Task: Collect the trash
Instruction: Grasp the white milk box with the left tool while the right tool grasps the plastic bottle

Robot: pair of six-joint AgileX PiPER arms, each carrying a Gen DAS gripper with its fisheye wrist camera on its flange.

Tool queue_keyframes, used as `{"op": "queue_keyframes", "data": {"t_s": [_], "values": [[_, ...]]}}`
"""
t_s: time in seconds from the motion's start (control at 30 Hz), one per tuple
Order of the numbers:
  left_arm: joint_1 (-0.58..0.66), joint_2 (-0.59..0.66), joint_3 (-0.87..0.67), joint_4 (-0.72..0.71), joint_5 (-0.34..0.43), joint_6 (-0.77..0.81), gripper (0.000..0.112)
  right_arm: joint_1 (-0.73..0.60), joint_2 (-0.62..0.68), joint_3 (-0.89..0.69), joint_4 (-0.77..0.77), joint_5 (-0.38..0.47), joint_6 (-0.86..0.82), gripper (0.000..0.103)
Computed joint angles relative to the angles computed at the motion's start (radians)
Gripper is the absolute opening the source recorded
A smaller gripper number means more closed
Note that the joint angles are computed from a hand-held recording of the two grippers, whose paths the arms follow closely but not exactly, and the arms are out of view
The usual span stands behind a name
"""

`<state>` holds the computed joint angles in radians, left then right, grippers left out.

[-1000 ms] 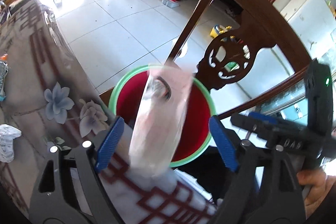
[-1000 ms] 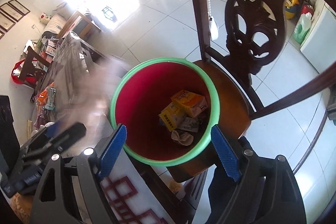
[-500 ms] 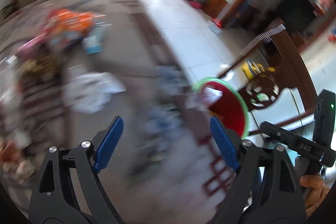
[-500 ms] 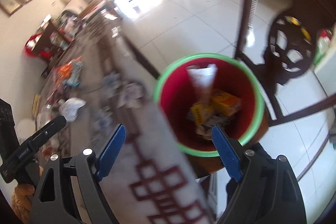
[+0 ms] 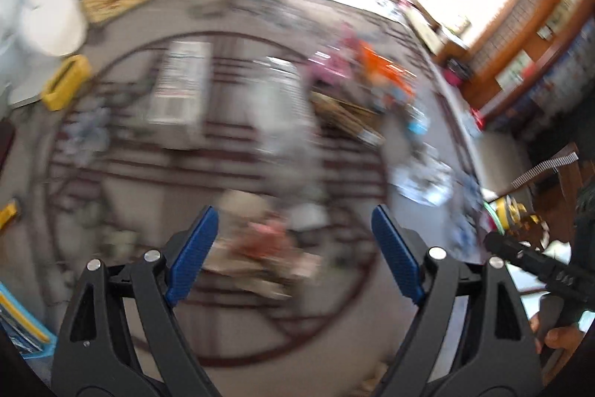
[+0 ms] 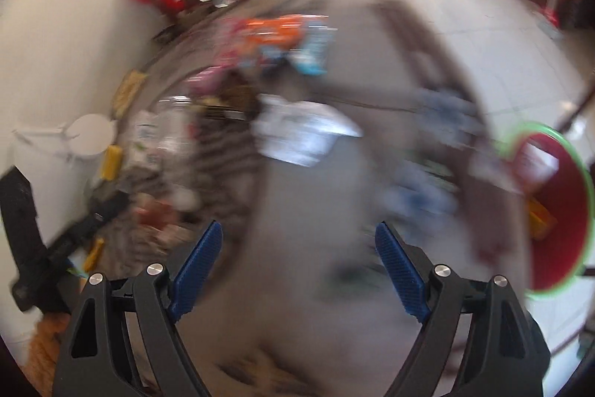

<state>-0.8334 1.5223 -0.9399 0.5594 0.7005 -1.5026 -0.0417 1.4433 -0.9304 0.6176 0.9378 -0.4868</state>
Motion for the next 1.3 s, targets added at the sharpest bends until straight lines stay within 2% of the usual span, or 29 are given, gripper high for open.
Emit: {"op": "queue_keyframes", "data": {"t_s": [0.07, 0.2, 0.33, 0.43, 0.53, 0.6, 0.73, 0.83, 1.0, 1.1, 1.17, 1.23, 1.3], "values": [[0.052, -0.049, 0.063, 0.016, -0.01, -0.029, 0.082, 0.13, 0.06, -0.063, 0.002, -0.041, 0.049, 0.082], [0.171, -0.124, 0.16, 0.02, -0.042, -0.033, 0.082, 0.372, 0.266, -0.267, -0.1, -0.104, 0.178, 0.082], [0.272, -0.168, 0.23, 0.015, -0.091, -0.025, 0.082, 0.481, 0.466, -0.465, -0.18, -0.091, 0.272, 0.082], [0.348, -0.154, 0.248, -0.016, -0.137, 0.03, 0.082, 0.518, 0.547, -0.543, -0.189, -0.084, 0.273, 0.082], [0.417, -0.126, 0.251, -0.062, -0.188, 0.098, 0.082, 0.534, 0.618, -0.602, -0.203, -0.065, 0.279, 0.075], [0.446, -0.097, 0.24, -0.073, -0.221, 0.119, 0.082, 0.537, 0.639, -0.614, -0.211, -0.059, 0.271, 0.058], [0.469, -0.007, 0.176, -0.086, -0.268, 0.175, 0.082, 0.494, 0.616, -0.57, -0.142, -0.065, 0.191, 0.057], [0.484, 0.077, 0.101, -0.134, -0.297, 0.271, 0.082, 0.444, 0.541, -0.494, -0.097, -0.066, 0.126, 0.057], [0.495, 0.204, -0.018, -0.176, -0.293, 0.374, 0.082, 0.371, 0.419, -0.378, -0.053, -0.022, 0.062, 0.058], [0.499, 0.243, -0.051, -0.144, -0.297, 0.343, 0.081, 0.332, 0.352, -0.301, -0.017, -0.005, 0.041, 0.058], [0.5, 0.261, -0.069, -0.141, -0.291, 0.346, 0.068, 0.319, 0.314, -0.257, -0.001, -0.003, 0.041, 0.058], [0.503, 0.273, -0.08, -0.149, -0.283, 0.37, 0.048, 0.309, 0.274, -0.22, 0.004, -0.012, 0.037, 0.058], [0.501, 0.271, -0.083, -0.156, -0.267, 0.389, 0.04, 0.3, 0.222, -0.179, 0.004, -0.031, 0.027, 0.058]]}}
